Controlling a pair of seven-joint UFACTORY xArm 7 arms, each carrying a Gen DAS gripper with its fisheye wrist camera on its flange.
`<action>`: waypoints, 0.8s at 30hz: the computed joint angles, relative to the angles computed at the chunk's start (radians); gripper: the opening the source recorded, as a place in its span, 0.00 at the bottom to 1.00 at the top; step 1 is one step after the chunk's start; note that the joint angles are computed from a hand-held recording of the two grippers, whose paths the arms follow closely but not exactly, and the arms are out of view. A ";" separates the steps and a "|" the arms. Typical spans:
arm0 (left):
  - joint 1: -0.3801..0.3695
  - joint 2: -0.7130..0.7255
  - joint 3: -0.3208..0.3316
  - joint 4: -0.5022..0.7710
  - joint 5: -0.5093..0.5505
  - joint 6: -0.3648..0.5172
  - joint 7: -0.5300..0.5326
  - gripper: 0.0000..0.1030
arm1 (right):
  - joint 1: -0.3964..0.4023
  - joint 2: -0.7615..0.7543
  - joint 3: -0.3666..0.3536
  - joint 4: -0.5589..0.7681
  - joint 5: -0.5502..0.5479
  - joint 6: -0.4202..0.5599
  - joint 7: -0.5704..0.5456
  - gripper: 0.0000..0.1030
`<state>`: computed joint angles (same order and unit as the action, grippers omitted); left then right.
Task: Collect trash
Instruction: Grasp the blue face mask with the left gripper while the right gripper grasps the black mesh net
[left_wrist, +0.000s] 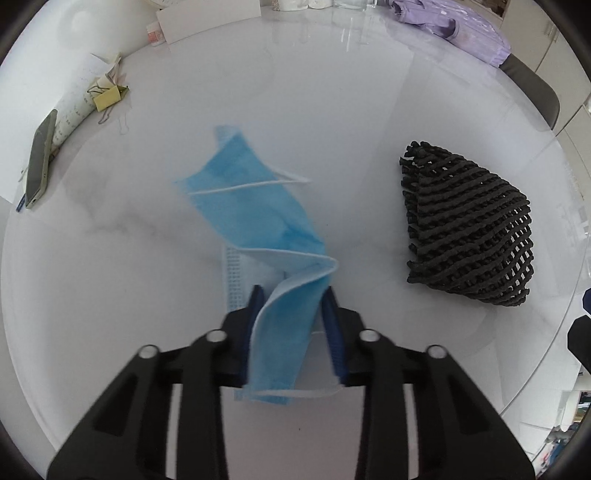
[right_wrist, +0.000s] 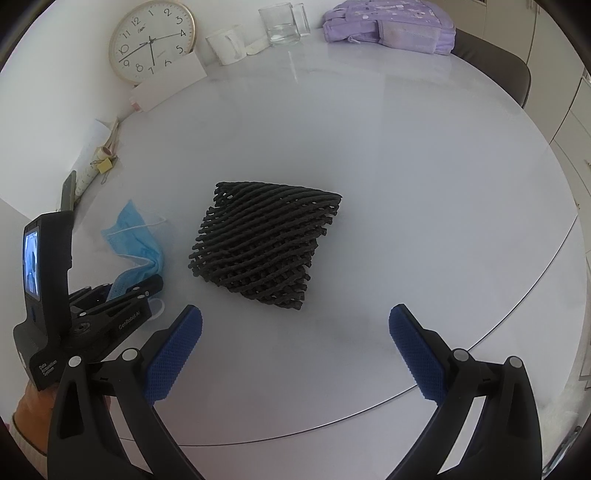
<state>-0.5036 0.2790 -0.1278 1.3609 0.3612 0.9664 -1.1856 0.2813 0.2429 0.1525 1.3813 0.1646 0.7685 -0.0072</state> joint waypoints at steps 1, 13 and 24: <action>0.000 0.001 0.000 0.000 0.001 0.000 0.001 0.22 | 0.000 0.000 0.000 0.001 -0.002 0.001 -0.001 0.98; 0.040 -0.090 -0.011 -0.131 -0.050 -0.170 0.021 0.11 | 0.002 0.001 0.010 0.011 -0.015 0.025 -0.119 0.98; 0.111 -0.224 -0.044 -0.329 -0.235 -0.405 0.224 0.11 | -0.011 0.138 0.041 0.208 0.021 0.149 -0.476 0.98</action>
<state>-0.3923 0.0553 -0.1718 1.0322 0.1263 0.5614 -0.9620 0.2706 0.3814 0.1938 1.5898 0.1852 0.9177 -0.4828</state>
